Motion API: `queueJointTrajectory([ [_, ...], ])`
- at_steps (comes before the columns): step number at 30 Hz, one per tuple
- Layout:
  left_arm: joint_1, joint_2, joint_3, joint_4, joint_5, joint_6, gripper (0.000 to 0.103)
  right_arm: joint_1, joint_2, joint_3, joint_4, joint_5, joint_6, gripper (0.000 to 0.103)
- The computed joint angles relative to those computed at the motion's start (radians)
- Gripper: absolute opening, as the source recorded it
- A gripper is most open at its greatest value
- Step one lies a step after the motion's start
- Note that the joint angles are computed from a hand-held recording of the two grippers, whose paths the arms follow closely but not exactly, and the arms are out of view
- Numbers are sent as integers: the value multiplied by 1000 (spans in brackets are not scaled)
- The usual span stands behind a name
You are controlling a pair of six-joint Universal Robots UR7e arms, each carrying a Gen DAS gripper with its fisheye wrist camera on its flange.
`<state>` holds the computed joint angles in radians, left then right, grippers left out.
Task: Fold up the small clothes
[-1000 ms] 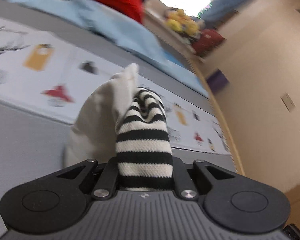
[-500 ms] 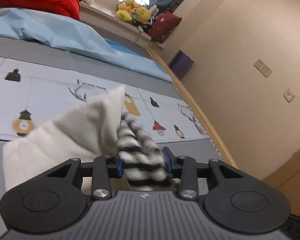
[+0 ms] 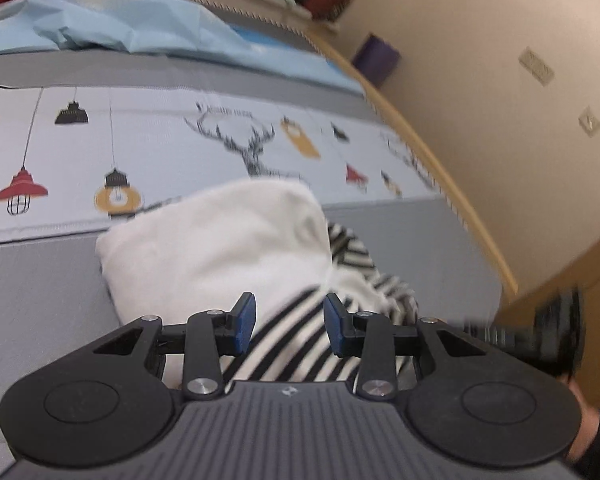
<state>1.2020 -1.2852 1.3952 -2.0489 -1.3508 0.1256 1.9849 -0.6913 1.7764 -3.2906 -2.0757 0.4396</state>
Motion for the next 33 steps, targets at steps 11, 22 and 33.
queueJointTrajectory([
  [11,-14,-20,25,146,39,116,40,-59,-4,-99,76,191,-80,55],
  [22,-25,4,18,184,52,119,40,-44,-41,-54,125,96,-153,8],
  [33,-73,24,147,199,264,296,41,-82,-139,36,302,91,-17,15],
])
